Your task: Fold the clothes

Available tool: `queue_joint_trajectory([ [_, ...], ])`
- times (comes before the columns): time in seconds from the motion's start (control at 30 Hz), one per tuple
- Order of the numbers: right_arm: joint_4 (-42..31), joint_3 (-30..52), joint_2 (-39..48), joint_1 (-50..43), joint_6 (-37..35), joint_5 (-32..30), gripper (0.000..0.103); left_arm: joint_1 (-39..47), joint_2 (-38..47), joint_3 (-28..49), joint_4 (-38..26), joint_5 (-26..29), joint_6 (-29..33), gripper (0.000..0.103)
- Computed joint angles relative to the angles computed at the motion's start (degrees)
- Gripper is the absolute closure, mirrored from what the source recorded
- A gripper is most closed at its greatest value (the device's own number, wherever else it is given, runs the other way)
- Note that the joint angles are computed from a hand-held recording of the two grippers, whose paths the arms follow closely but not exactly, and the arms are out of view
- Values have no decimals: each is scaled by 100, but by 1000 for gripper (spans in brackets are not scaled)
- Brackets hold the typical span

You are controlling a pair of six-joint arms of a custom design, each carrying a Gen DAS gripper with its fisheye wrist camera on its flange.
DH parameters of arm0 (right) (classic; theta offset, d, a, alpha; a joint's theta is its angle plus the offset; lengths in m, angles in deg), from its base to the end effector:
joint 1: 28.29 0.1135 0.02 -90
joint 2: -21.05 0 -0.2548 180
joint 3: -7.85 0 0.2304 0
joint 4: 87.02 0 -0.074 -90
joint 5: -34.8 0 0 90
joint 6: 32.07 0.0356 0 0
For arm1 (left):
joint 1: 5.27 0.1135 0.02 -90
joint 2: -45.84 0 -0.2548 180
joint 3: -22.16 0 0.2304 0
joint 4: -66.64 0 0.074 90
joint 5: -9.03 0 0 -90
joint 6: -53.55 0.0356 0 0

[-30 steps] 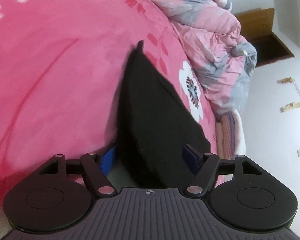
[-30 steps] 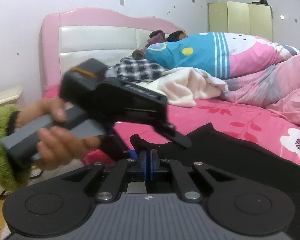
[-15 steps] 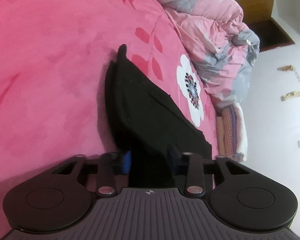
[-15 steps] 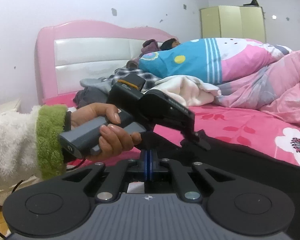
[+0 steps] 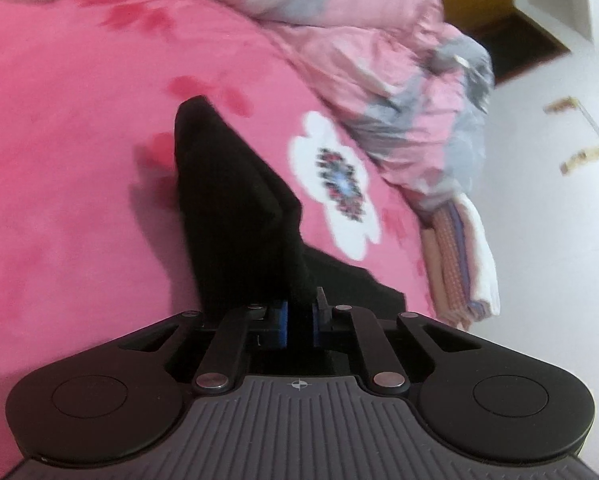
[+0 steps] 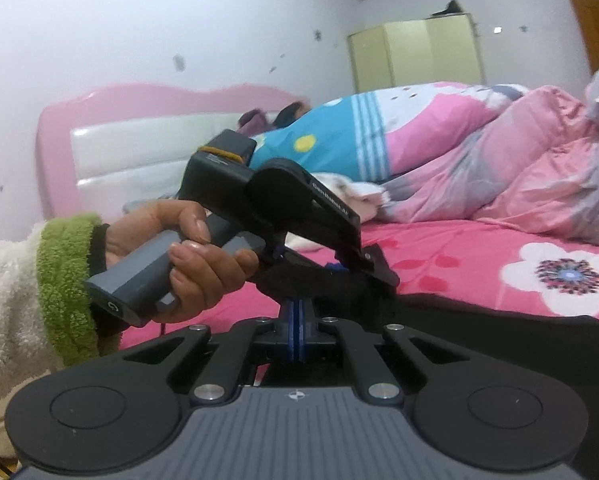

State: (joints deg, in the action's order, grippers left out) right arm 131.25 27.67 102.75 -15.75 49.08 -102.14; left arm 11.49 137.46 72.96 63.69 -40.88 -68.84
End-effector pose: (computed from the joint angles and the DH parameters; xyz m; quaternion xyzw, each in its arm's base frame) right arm 0.1719 0.0649 0.1231 -0.3567 0.7138 0.3493 0.4912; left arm 0.2696 0.0573 0.1476 -0.2370 0.8417 -0.3625 0.3225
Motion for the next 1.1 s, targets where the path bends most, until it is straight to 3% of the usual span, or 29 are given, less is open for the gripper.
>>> queue_joint_trajectory([
  [0.3,-1087,346,-248,-2697,-509,-1698,102,-2175,626,1587,-438,-1016,-341,96],
  [0.47,-2837,1047,224,-4362,-1588,-2495,102,-3192,1740,2870,-929,-1471,-321,96],
  [0.6,-4265,1832,1202,-5141,-2452,-2569,102,-3740,2641,3692,-1235,-2086,-126,96],
  [0.67,-4699,2226,1828,-5386,-2653,-2497,102,-3801,3019,3873,-1177,-2127,-142,95],
  [0.73,-5060,2639,2441,-5531,-2684,-2397,102,-3775,3163,3770,-865,-2019,-285,90],
  [0.8,-5480,3061,2955,-5634,-2678,-2372,102,-3725,2989,3461,-554,-1889,-297,70],
  [0.9,-6108,3609,3523,-5758,-2714,-2457,102,-3743,2620,3240,-585,-2054,-184,47],
  [1.1,-7251,4440,4250,-5877,-2979,-2562,100,-3575,1267,2417,-943,-2332,196,39],
])
